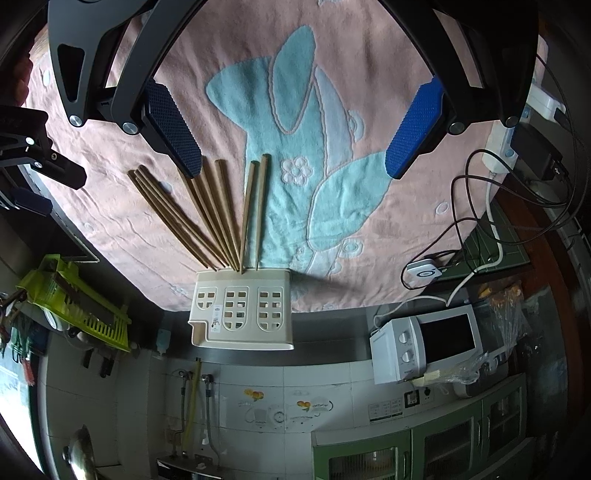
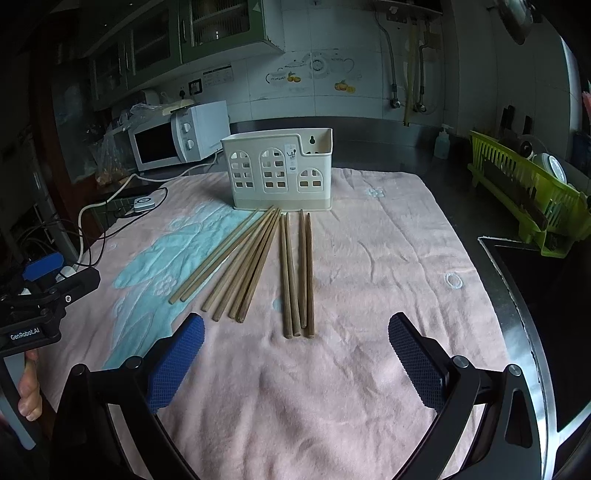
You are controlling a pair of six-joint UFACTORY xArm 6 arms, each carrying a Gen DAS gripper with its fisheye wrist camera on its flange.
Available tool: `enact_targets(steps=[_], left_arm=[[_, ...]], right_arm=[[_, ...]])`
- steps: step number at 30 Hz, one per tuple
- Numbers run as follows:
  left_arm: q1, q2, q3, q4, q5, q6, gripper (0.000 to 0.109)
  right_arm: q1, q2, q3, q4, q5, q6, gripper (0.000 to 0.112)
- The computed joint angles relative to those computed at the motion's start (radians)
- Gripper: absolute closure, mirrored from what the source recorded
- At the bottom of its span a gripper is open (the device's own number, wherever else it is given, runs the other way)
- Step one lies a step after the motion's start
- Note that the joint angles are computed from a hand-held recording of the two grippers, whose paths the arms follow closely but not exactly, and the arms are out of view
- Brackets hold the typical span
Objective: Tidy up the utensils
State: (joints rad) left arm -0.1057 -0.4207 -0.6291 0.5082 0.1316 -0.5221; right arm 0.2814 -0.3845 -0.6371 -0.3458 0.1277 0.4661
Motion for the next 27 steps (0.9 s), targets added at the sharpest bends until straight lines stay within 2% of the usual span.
enact_targets(steps=[10, 19, 27], left_arm=[[-0.001, -0.011, -0.013, 0.033, -0.006, -0.037, 0.010], [-0.009, -0.015, -0.034, 0.129, -0.006, -0.122, 0.010], [-0.014, -0.010, -0.046, 0.108, -0.010, -0.110, 0.010]], right_arm=[[-0.009, -0.020, -0.003, -0.048, -0.002, 0.042, 0.016], [-0.017, -0.036, -0.020, -0.098, -0.005, 0.080, 0.016], [-0.020, -0.039, -0.033, -0.147, 0.004, 0.123, 0.016]])
